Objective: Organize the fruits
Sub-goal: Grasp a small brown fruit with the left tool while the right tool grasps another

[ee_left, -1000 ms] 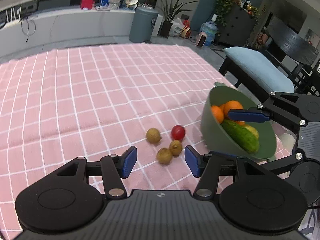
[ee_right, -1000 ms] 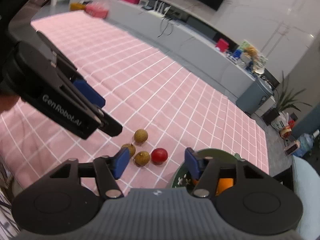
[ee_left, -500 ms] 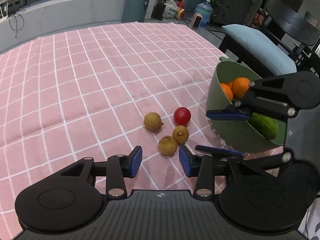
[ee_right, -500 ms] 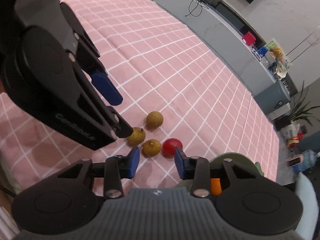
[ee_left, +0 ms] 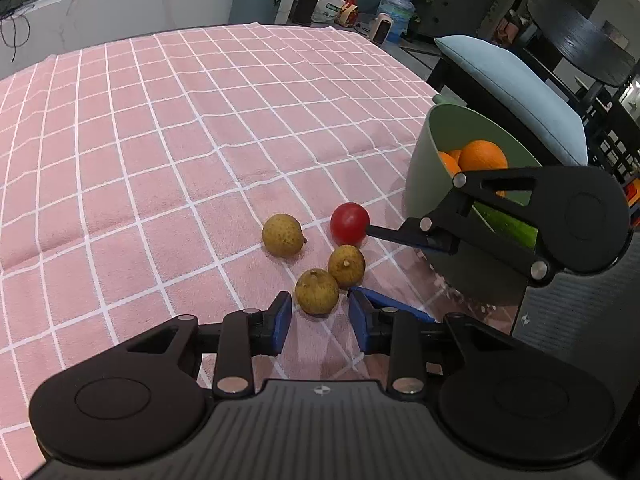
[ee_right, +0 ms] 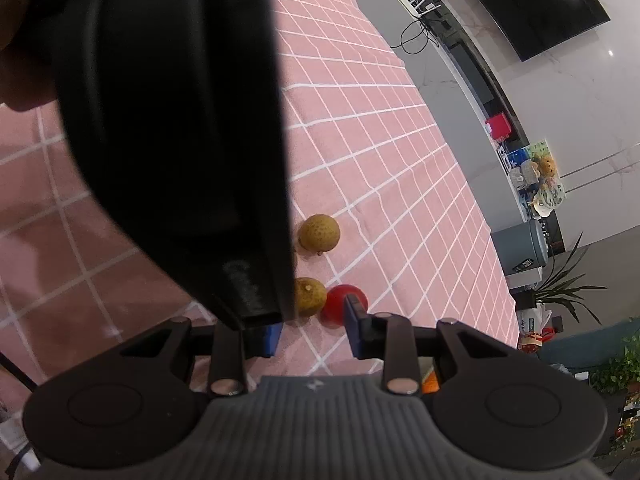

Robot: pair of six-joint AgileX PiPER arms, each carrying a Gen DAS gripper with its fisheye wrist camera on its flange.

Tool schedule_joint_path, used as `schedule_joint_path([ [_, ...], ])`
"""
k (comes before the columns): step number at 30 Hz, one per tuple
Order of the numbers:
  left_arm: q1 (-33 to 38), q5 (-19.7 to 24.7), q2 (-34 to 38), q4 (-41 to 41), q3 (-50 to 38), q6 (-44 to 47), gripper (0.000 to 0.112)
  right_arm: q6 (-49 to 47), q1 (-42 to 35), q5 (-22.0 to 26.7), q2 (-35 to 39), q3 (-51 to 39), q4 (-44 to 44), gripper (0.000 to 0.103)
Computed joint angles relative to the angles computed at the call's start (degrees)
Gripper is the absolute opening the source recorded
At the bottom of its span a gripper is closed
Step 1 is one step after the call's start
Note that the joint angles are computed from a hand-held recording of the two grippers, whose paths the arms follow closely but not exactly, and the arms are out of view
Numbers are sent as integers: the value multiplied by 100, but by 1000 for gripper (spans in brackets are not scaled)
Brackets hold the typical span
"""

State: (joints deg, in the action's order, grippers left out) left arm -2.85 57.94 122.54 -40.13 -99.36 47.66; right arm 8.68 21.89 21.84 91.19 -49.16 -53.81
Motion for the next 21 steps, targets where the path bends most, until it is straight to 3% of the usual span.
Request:
schedule_joint_path([
  [9,22,54,149,-57,-162,-230,32,5,-76,-243,39,96,-170,17],
  [21,82,66,56,-155,-132,-316,27,398,59,-241,-245,416,-497,17],
])
